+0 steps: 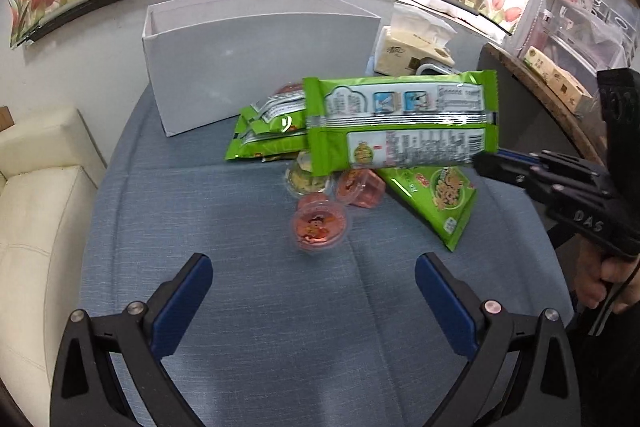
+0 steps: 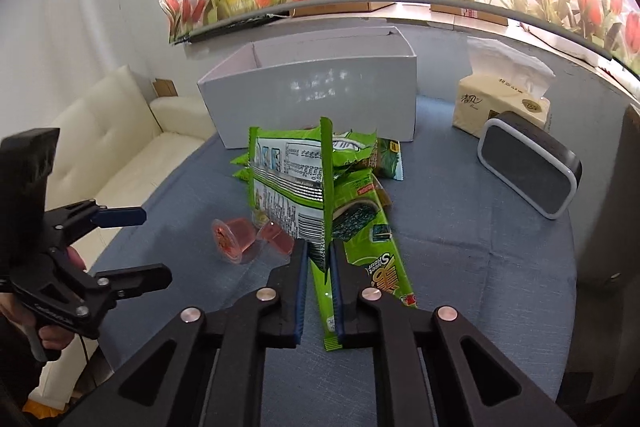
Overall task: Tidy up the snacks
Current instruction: 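Grasp the green wafer packet from the snack pile with the right tool, then grasp a red jelly cup with the left tool while the right tool lifts the wafer packet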
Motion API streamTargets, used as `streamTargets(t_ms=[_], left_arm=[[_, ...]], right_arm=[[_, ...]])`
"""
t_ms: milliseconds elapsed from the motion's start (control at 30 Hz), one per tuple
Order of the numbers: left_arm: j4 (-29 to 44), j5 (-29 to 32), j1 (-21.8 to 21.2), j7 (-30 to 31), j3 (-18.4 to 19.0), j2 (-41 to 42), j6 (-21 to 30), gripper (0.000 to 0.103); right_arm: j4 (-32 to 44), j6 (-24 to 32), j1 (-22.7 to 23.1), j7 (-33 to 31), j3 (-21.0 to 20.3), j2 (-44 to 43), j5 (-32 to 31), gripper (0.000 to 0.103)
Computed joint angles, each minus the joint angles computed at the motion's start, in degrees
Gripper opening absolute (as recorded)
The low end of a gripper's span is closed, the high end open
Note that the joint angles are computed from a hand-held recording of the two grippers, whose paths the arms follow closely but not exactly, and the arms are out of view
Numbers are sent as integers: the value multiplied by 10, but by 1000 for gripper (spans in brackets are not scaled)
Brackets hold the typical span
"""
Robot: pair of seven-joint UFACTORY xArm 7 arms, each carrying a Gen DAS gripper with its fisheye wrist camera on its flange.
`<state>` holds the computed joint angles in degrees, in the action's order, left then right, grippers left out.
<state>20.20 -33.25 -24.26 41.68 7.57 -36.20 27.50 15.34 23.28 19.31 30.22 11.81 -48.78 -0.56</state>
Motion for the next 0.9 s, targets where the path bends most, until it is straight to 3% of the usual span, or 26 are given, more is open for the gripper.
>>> streamTargets(t_ms=[100, 167, 333, 467, 533, 567, 600, 633, 700, 733, 767, 833, 900], left_arm=[[11, -16, -9, 14, 13, 11, 8, 103], [11, -17, -6, 17, 3, 18, -6, 103], [24, -44, -21, 36, 6, 63, -18, 103], [30, -37, -16, 14, -37, 113, -79, 101], [47, -32, -18, -6, -48, 154, -90, 93], [55, -13, -9, -29, -60, 174, -95, 83], [62, 12, 14, -59, -88, 196, -105, 79], [55, 24, 12, -66, -97, 199, -137, 79], [58, 25, -5, -63, -87, 208, -150, 71], [60, 32, -2, -74, -89, 210, -150, 64], [60, 36, -2, -82, -89, 208, -150, 50], [60, 68, 8, -105, -100, 207, -150, 50], [61, 62, -4, -103, -88, 208, -152, 50]], right_arm=[[-2, -2, 8, 5, -8, -9, 10, 8], [-4, 9, 6, 11, -1, -34, 8, 7], [18, 67, -2, 20, 18, -91, -6, 5], [49, 128, -12, 32, 41, -123, -21, 5], [58, 152, -14, 39, 50, -140, -27, 5], [61, 163, -14, 41, 53, -148, -29, 4], [67, 179, -18, 42, 62, -153, -36, 4], [70, 190, -17, 41, 64, -155, -40, 3], [68, 199, -12, 39, 59, -160, -39, 3], [66, 203, -10, 37, 57, -162, -38, 2], [63, 206, -11, 39, 57, -164, -38, 2], [54, 205, -8, 40, 50, -170, -33, 2], [35, 206, -8, 50, 52, -188, -30, 2]])
